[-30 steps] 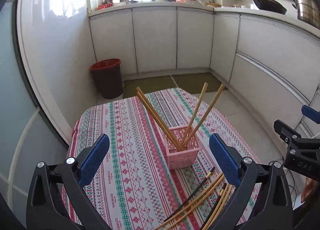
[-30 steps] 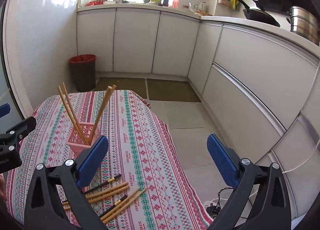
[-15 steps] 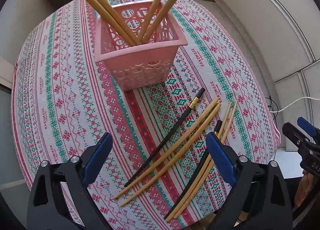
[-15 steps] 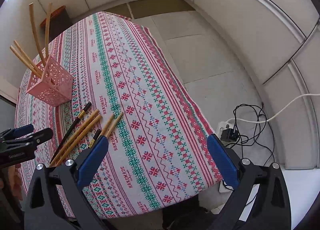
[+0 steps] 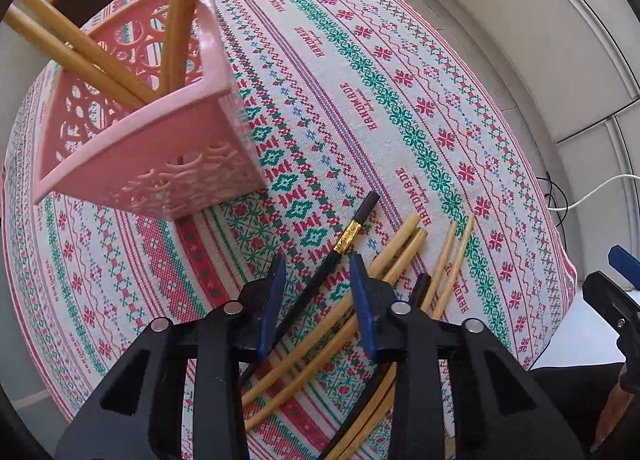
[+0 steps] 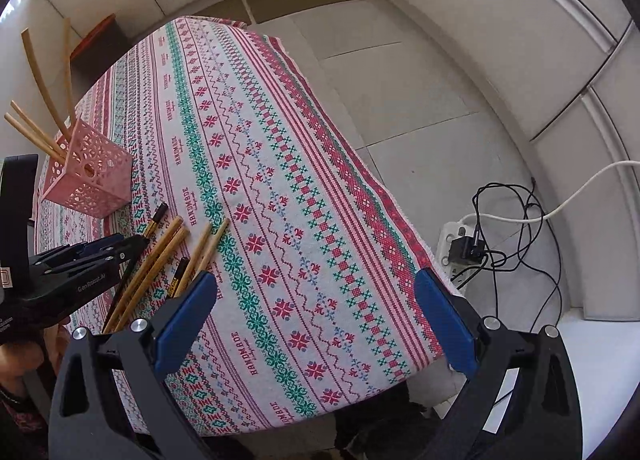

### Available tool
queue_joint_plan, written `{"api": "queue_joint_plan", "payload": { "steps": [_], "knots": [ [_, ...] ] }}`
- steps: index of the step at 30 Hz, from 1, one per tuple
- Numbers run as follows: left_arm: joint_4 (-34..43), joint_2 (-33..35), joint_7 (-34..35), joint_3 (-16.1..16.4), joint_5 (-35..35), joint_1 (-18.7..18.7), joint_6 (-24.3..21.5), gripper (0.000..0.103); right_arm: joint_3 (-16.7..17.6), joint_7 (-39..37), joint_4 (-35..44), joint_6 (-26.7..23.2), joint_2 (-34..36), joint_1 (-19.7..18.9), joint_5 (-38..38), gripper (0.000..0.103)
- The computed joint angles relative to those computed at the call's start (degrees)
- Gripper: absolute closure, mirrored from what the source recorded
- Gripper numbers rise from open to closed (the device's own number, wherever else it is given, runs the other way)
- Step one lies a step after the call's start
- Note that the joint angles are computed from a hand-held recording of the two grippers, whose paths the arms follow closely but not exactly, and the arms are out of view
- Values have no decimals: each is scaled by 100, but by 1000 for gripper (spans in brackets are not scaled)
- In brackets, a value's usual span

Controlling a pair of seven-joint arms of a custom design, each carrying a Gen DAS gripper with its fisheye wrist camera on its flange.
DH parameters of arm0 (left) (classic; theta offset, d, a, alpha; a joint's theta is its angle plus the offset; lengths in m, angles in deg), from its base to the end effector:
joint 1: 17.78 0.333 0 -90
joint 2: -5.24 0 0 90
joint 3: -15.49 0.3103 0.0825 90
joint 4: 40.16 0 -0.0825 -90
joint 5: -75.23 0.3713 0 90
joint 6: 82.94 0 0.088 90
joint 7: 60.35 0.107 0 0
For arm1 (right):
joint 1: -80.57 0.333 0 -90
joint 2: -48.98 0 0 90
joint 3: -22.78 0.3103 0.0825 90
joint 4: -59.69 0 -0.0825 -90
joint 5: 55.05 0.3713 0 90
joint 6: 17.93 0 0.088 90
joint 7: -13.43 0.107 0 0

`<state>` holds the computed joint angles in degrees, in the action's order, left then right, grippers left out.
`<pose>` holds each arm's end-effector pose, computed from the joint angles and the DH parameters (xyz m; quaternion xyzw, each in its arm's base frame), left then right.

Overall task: Organize utensils
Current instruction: 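Move both tools down to the chopstick pile beside the basket, then grasp a black-tipped chopstick with the left tool while the right tool grasps a wooden one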

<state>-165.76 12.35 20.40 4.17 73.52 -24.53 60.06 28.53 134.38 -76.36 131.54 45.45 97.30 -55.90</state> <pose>0.5278 -0.1707 0.3512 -0.6575 0.7476 -0.0890 0.0284 0.4692 0.1947 0.3808 -0.6505 0.7451 -0.0535 0.1373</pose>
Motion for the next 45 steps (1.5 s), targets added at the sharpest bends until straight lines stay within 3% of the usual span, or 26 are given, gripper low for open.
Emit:
{"api": "queue_joint_plan", "payload": {
  "steps": [5, 10, 13, 15, 18, 23, 27, 32, 34, 37, 45],
  "knots": [
    [324, 416, -115, -8, 245, -56, -91, 82, -32, -89, 23, -11, 52, 15, 392, 7],
    [100, 356, 55, -68, 254, 7, 271, 94, -25, -175, 133, 41, 180, 74, 827, 10],
    [-152, 148, 159, -91, 184, 21, 416, 97, -11, -522, 309, 84, 375, 151, 1551, 36],
    [-368, -81, 187, -71, 182, 17, 552, 97, 40, -1123, 514, 87, 576, 205, 2391, 61],
    [-781, -576, 454, -39, -108, 22, 778, 97, 208, -2059, 791, 206, 838, 298, 3485, 74],
    [-1391, -1311, 866, 199, -600, -111, 1048, 97, 340, -2416, 1301, 308, 1309, 471, 3914, 82],
    [-1648, -1644, 1029, 428, -786, -176, 1102, 97, 341, -2323, 1625, 55, 1652, 454, 4032, 83],
    [-1853, -1923, 1220, 662, -982, -200, 1097, 97, 141, -1580, 1828, -63, 1916, 586, 3293, 85],
    [-1897, -2005, 1178, 665, -979, -206, 1084, 97, 33, -1241, 1953, -242, 2061, 631, 2848, 85],
    [-1878, -1985, 1163, 696, -952, -205, 1092, 97, -31, -909, 2053, -543, 2110, 676, 2364, 93],
    [-1880, -2039, 1036, 696, -880, -206, 1068, 97, 32, -527, 2176, -957, 2127, 772, 1830, 91]
  ]
}}
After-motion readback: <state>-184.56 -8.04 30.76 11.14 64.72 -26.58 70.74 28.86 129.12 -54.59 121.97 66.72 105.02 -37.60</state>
